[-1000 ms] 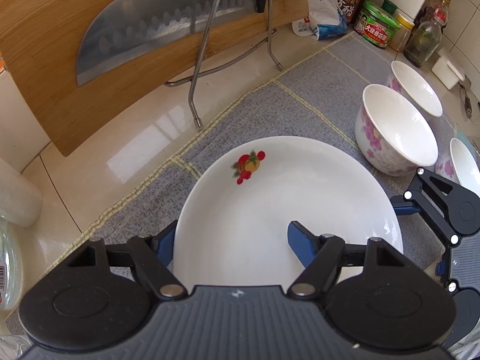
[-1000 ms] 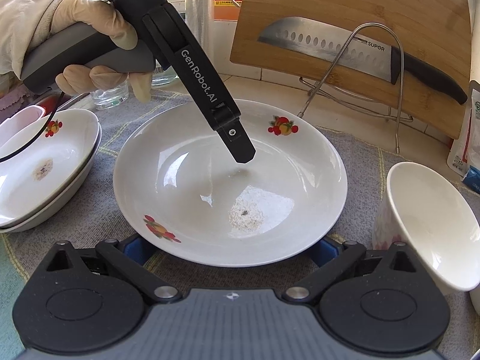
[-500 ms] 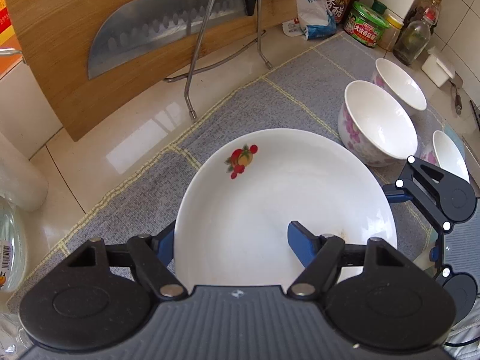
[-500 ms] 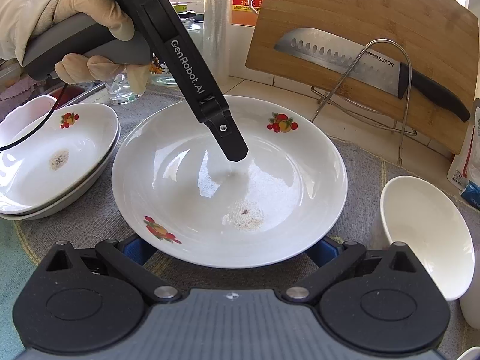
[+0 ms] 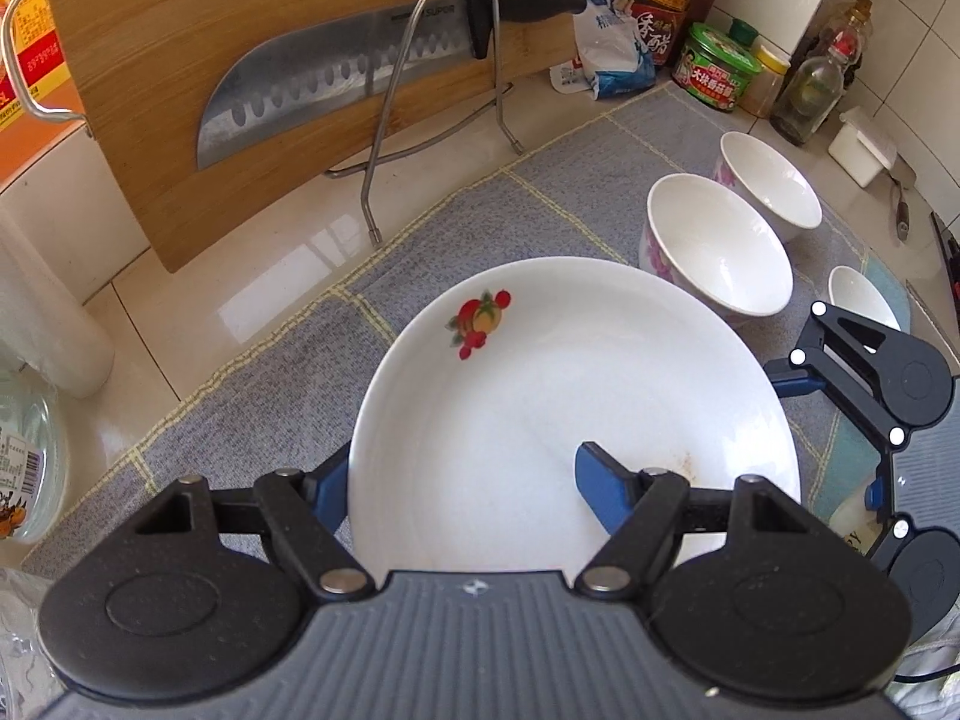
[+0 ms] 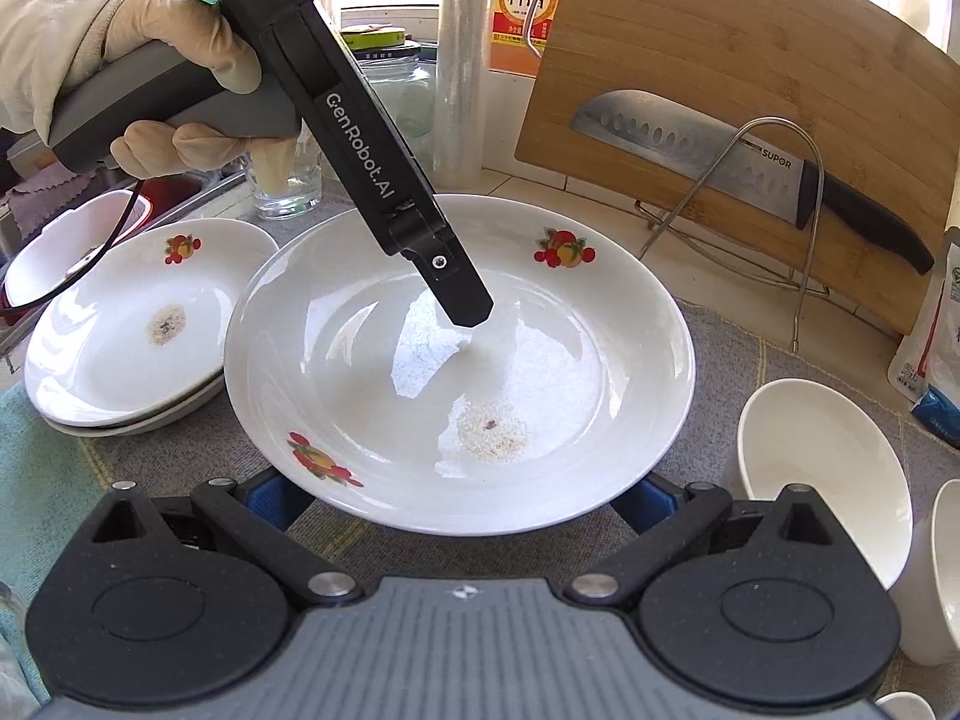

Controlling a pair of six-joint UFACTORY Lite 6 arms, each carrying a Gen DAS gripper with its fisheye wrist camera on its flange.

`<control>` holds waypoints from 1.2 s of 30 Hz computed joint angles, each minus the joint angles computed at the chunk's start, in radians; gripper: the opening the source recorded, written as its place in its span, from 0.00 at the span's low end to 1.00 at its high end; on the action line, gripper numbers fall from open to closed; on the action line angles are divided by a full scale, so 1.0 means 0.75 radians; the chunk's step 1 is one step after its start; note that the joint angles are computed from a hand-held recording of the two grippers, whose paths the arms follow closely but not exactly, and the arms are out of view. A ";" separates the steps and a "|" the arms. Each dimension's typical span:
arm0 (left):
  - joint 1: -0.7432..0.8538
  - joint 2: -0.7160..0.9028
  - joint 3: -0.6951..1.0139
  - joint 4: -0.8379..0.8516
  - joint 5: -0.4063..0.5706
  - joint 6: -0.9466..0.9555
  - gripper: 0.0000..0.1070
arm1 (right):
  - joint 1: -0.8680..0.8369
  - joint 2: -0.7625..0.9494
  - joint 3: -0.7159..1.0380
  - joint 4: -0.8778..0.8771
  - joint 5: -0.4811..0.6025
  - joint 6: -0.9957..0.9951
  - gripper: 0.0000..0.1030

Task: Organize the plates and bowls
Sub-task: 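Lift the fruit-decal plate with the left tool, then carry the plate with the left tool over the stacked plates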

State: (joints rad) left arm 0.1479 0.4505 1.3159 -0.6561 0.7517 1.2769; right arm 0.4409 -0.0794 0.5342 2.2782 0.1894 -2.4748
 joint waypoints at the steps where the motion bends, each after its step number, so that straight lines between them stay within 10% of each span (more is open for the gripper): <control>1: 0.006 -0.020 -0.021 -0.005 -0.002 0.006 0.70 | 0.006 -0.016 -0.003 -0.047 -0.008 0.048 1.00; 18: 0.207 -0.404 -0.391 -0.101 0.021 0.151 0.70 | 0.173 -0.235 -0.063 -0.708 -0.081 0.757 1.00; 36: 0.591 -0.591 -0.606 -0.106 0.099 0.294 0.70 | 0.412 -0.138 0.043 -0.889 -0.093 0.955 1.00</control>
